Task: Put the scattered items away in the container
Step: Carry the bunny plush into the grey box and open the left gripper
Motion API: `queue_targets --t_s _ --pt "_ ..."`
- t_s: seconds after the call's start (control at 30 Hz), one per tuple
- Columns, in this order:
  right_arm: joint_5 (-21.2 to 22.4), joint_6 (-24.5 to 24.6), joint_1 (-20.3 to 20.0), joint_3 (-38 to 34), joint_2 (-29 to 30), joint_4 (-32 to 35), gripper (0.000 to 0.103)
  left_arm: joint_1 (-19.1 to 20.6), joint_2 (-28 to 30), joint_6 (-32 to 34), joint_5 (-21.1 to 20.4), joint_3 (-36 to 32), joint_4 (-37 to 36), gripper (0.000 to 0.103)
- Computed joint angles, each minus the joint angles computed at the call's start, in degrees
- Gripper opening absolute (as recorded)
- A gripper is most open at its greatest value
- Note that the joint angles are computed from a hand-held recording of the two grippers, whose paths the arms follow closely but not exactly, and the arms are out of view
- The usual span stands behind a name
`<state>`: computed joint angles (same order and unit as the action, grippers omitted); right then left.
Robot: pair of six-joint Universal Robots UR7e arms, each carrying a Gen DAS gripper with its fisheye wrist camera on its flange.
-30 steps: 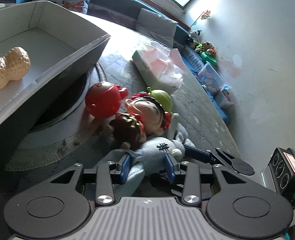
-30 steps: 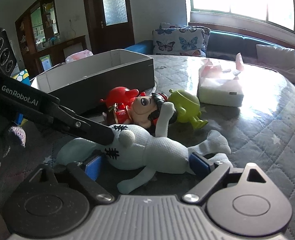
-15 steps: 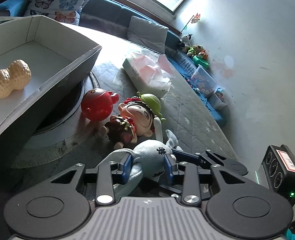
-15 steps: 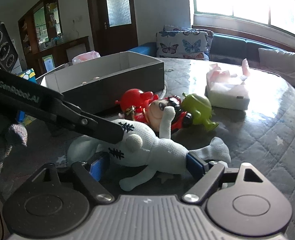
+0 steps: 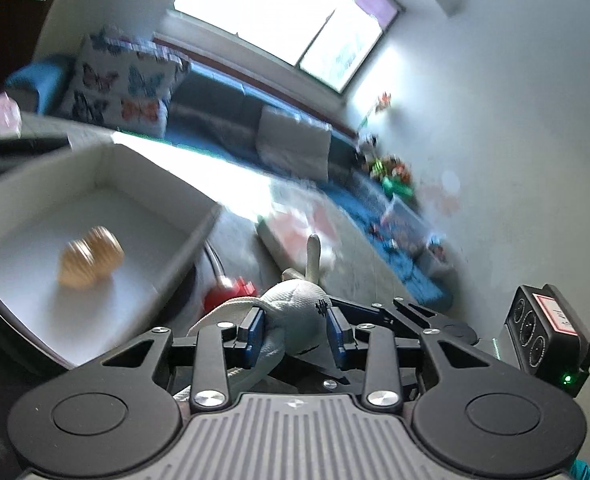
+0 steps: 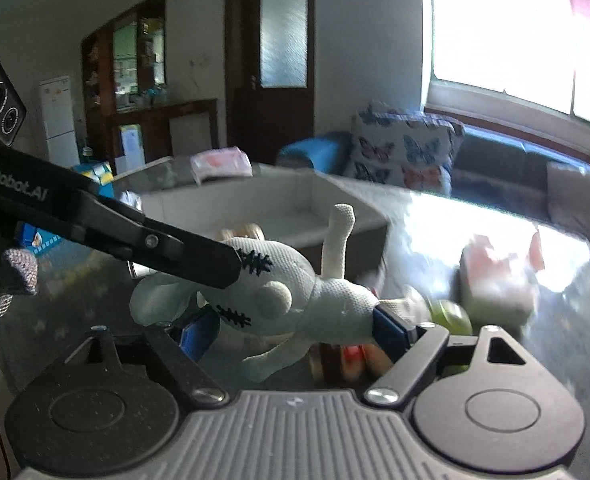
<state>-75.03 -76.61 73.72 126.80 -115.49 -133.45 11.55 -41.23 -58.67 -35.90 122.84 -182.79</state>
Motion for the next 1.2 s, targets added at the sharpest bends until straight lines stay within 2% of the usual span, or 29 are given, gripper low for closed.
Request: queue_targets --t_s 0.2,0.37,0.53,0.87,1.1,1.2 --pt "-0.9 2.6 8.1 -0.1 5.5 -5.8 0.085 0.1 -4.3 -1.7 5.8 3.0 1.0 0.036" --pt "-2.8 4.9 13.5 -0.3 11.4 -10.6 0.085 1.6 -8.0 -4.0 8.4 5.8 2.8 0.036" --pt "-5.2 6.4 17.2 -0.7 17.7 -15.0 0.085 3.7 -11.0 -7.4 10.0 7.9 5.5 0.036" --pt "-10.3 8.2 21.7 -2.5 28.7 -20.5 0.085 7.5 -14.7 -14.6 10.9 11.4 11.2 0.036" --pt "-12.5 7.4 22.0 -2.1 30.7 -21.4 0.086 8.8 -15.6 -19.0 9.9 12.4 13.6 0.036" --pt "-12.5 7.5 21.8 -1.9 30.0 -20.9 0.086 8.9 -16.2 -21.4 9.7 11.8 18.3 0.036"
